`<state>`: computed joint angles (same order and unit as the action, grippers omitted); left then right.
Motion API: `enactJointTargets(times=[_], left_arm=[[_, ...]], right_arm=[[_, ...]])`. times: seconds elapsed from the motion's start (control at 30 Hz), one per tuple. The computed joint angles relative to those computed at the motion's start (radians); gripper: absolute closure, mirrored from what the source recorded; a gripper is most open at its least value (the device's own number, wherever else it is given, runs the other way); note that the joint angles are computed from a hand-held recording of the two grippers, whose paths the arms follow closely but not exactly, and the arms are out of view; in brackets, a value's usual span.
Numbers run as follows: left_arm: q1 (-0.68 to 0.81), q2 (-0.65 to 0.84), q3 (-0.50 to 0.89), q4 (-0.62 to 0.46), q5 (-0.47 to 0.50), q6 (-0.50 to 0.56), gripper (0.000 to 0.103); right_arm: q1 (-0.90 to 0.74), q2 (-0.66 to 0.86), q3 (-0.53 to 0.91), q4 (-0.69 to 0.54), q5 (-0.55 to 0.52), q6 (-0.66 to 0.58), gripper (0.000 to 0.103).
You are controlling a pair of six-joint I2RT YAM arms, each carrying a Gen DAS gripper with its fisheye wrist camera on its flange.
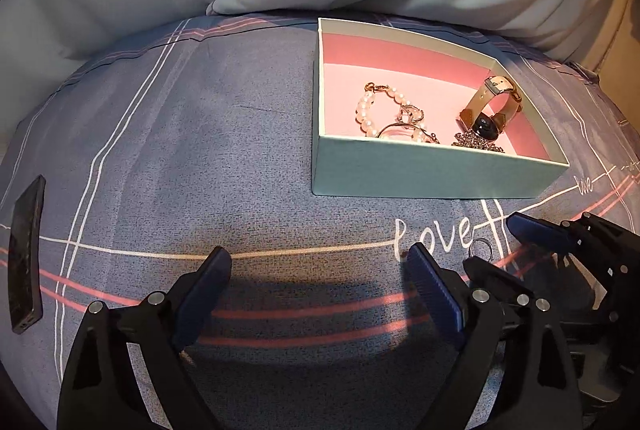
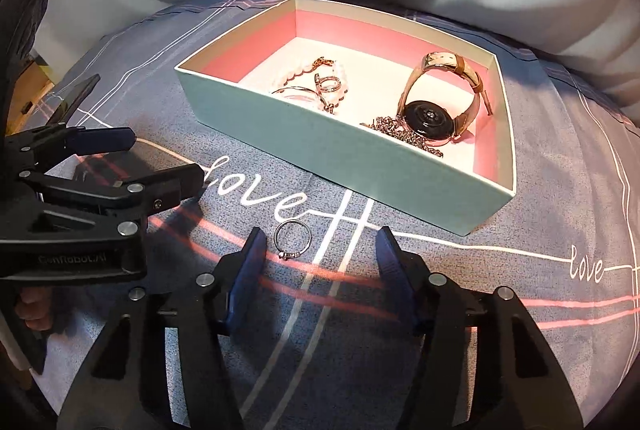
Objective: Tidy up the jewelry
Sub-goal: 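Grasp the small silver ring on the bed with the right tool, then lower the ring into the box and open the right tool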
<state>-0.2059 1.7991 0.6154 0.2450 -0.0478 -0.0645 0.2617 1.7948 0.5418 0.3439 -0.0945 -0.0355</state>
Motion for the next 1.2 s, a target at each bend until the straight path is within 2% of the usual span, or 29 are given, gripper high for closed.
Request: enactJointTargets(times=[0.07, 0.1, 0.17, 0.23, 0.37, 0.5, 0.6, 0.77, 0.83, 1.2], left_arm=[[-0.011, 0.0, -0.002, 0.0, -0.016, 0.005, 0.016], [-0.016, 0.001, -0.002, 0.0, -0.025, 0.006, 0.017], [-0.03, -0.004, -0.006, -0.003, -0.05, 0.004, 0.021], [-0.04, -0.019, -0.013, -0.013, -0.065, 0.005, 0.029], [-0.059, -0.07, -0.008, -0.065, -0.052, -0.005, 0.041], [-0.078, -0.155, 0.035, -0.13, -0.011, -0.014, 0.057], [-0.087, -0.165, 0.136, -0.195, 0.009, -0.024, 0.064], [-0.096, -0.062, 0.37, -0.313, 0.013, -0.048, 0.065], [-0.104, -0.034, 0.424, -0.335, 0.006, -0.049, 0.065], [-0.092, 0.053, 0.516, -0.369, 0.006, -0.052, 0.065]], right_arm=[[0.013, -0.015, -0.022, 0.015, 0.006, -0.005, 0.081], [0.022, -0.021, -0.033, 0.026, 0.015, -0.004, 0.084], [0.031, -0.035, -0.052, 0.039, 0.026, 0.002, 0.084], [0.029, -0.058, -0.078, 0.048, 0.018, 0.009, 0.084], [0.018, -0.138, -0.122, 0.042, 0.01, 0.011, 0.084], [-0.011, -0.222, -0.072, -0.042, -0.003, -0.005, 0.084], [-0.027, -0.238, 0.013, -0.105, 0.007, -0.028, 0.084], [-0.046, -0.204, 0.164, -0.184, 0.025, -0.036, 0.084], [-0.052, -0.187, 0.204, -0.206, 0.03, -0.044, 0.084], [-0.088, -0.103, 0.271, -0.237, 0.019, -0.053, 0.084]])
